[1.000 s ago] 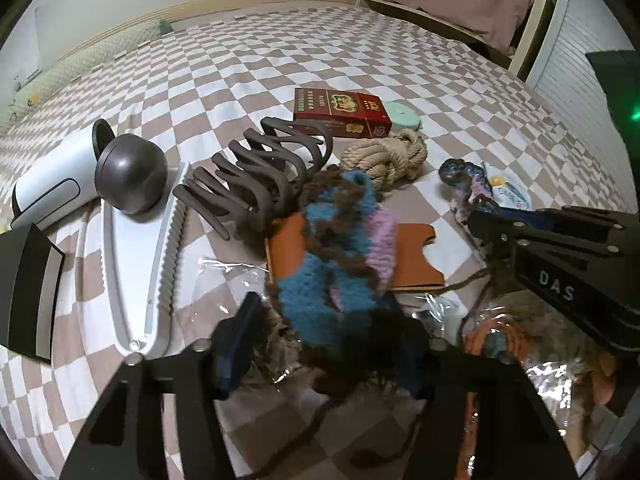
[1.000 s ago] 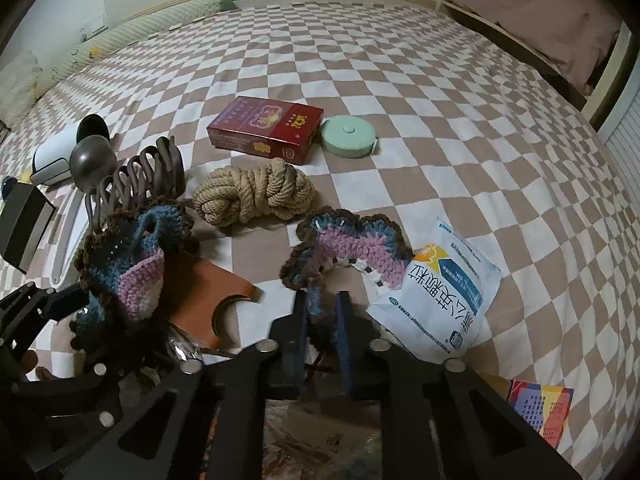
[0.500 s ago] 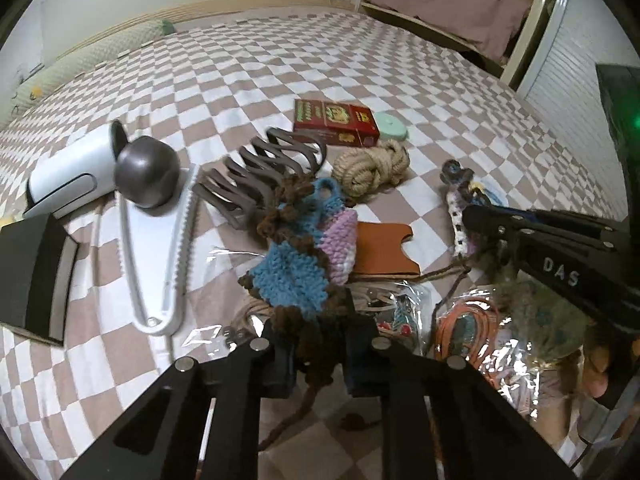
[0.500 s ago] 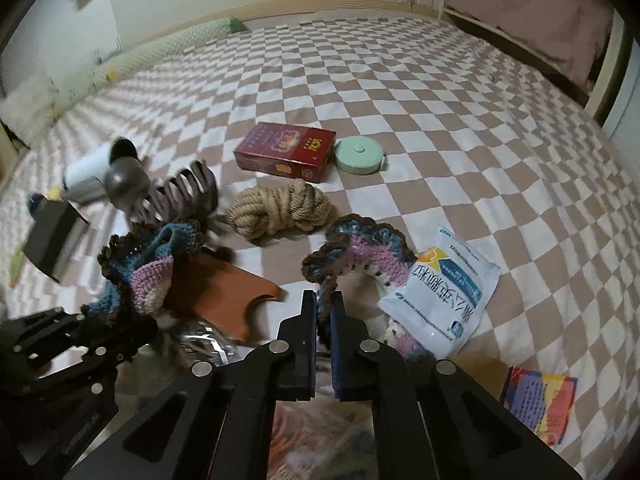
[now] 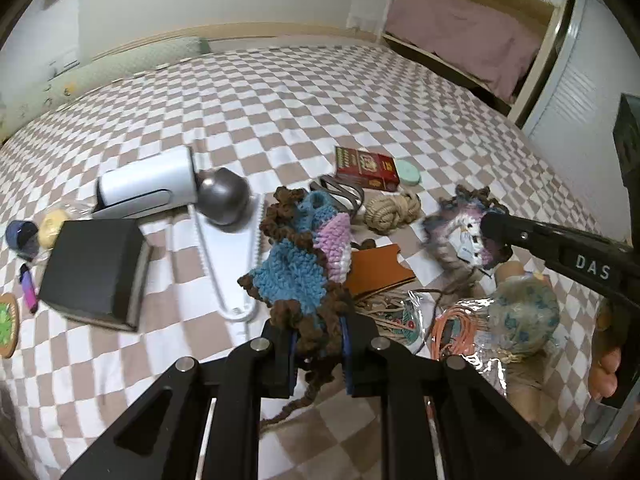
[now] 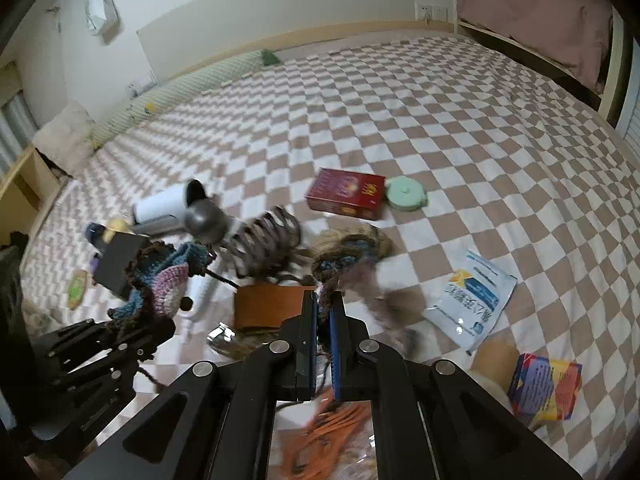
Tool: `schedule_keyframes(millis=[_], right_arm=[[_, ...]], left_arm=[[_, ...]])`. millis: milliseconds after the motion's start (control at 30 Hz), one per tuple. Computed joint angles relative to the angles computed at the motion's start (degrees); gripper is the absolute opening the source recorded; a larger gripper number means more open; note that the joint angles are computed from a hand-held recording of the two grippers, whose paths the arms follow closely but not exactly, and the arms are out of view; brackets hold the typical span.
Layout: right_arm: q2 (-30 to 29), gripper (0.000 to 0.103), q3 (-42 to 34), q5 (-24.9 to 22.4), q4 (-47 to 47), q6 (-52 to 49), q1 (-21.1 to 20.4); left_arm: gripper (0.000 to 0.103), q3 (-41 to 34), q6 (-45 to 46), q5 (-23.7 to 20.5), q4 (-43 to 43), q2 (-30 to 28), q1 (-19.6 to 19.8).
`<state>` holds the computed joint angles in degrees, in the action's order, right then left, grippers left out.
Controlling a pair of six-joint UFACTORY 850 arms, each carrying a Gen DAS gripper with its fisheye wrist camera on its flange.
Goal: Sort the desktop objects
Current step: 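Grasp the blue crocheted piece with the left gripper while the right grasps the pink crocheted ring, then carry the blue crocheted piece with the left gripper while the right carries the ring toward the bin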
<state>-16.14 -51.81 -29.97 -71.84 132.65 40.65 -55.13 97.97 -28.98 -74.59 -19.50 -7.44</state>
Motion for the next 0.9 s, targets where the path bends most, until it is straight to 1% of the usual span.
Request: schedule_keyframes(millis=[200, 400, 467, 600, 767, 900], right_arm=[[0.7, 0.006, -2.4, -2.2, 3.9, -4.2, 2.9], [2.3, 0.006, -3.7, -4.5, 3.6, -3.2, 6.0], [3.1, 0.006, -4.4, -6.0, 3.6, -3.7, 7.1], [4.7, 0.006, -7.1, -10.6, 4.2, -6.3, 9.7], [5.2, 0.006, -11.2, -16.2, 4.5, -9.7, 12.5], [5.3, 0.006, -14.2, -19.1, 3.8, -11.4, 14.6]], left_arm=[[0.017, 0.7, -2.0, -1.5, 2.8, 2.8, 4.0], [0.016, 1.7, -1.4, -2.6, 4.2, 5.8, 7.6], [0.016, 1.8, -0.9, -3.2, 4.7, 7.2, 8.8], [0.016, 1.2, -1.0, -5.1, 6.5, 10.2, 11.4], [0.016, -0.4, -0.2, -9.4, 6.2, 13.9, 16.0], [0.016, -1.2, 1.9, -12.9, 4.7, 16.0, 19.2]])
